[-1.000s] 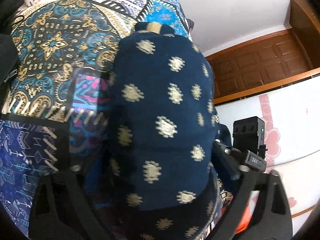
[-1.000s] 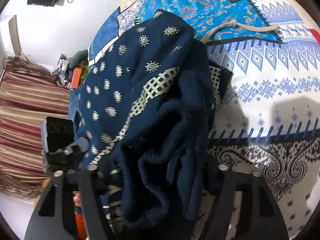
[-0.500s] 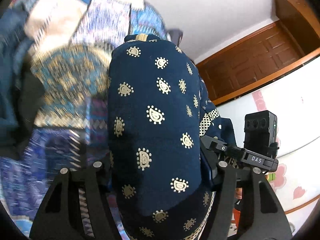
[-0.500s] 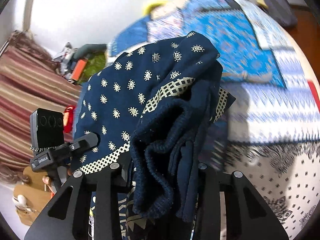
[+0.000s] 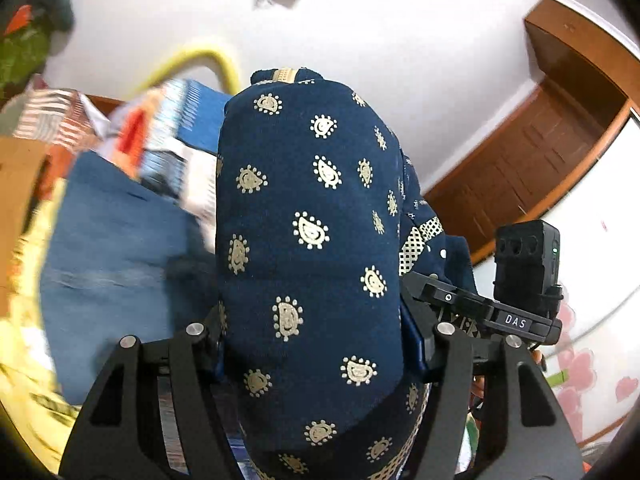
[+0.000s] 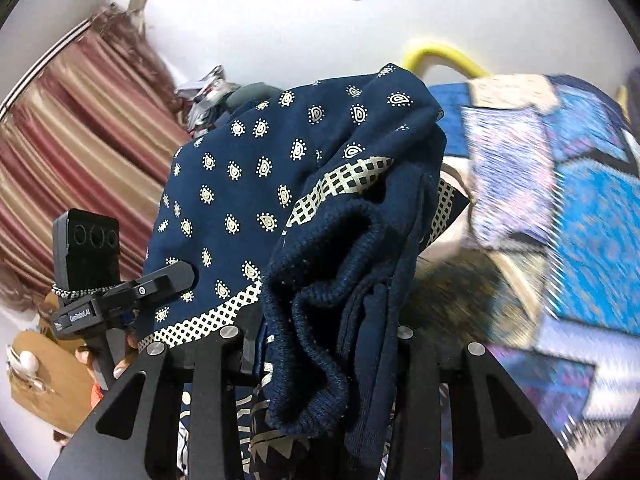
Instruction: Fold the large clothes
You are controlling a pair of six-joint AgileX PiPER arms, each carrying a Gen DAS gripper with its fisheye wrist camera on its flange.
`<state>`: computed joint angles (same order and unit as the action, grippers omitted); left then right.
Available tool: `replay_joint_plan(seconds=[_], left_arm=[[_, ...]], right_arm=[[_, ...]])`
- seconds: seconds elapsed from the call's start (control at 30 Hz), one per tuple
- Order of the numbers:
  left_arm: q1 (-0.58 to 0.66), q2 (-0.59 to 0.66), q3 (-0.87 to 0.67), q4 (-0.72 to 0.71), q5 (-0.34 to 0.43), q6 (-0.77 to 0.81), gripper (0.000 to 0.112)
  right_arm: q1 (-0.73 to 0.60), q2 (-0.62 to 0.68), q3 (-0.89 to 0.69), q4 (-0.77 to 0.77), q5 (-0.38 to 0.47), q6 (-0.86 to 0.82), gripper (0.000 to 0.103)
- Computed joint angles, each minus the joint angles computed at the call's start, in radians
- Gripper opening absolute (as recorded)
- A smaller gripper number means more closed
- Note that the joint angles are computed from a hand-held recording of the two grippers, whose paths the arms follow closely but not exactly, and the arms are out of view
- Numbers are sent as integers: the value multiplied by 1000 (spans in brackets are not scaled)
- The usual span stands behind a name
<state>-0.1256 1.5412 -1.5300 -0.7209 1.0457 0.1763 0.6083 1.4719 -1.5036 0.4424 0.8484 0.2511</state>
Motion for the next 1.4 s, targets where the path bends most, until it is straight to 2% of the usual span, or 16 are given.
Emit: replay_joint_plan(seconds=[0.1, 0.23, 0.4, 0.47, 0.53, 0.6, 0.63, 0.7, 0.77, 0.87, 1.0, 1.17, 1.4], left_arm=[[127, 33, -39, -7, 66, 58, 65], [253, 130, -71, -16, 108, 132, 66], [318, 288, -38, 63, 60, 125, 66], [334, 306, 22, 22, 0, 180, 70], [350, 298, 71, -23, -39, 238, 72], [337, 284, 77, -10, -47, 244, 75], [329, 277, 73, 13, -47, 231, 76], [308, 255, 79, 68, -63, 192, 81], [292, 229, 79, 109, -67, 149, 81], [285, 172, 128, 134, -97, 121, 81], [285, 40, 225, 169, -118, 135, 81], [244, -159, 308, 346, -106, 9, 81], [96, -518, 340, 544, -39, -178, 81]], right_arm=[[35, 140, -101, 28, -27, -11, 33], [87, 318, -236, 6, -38, 24, 33], [94, 564, -394, 17, 27, 82, 33], [75, 585, -346, 99, -14, 37, 35], [54, 569, -297, 158, -44, -9, 38], [46, 555, -293, 128, -21, -1, 44], [47, 536, -287, 82, -3, 20, 49], [58, 479, -254, -2, 11, 58, 50], [75, 433, -237, -76, 33, 106, 55], [111, 325, -152, -224, 43, 205, 56], [182, 221, -102, -446, 115, 342, 56], [284, 133, -110, -603, 160, 462, 56], [590, -2, -171, -952, 264, 700, 56]])
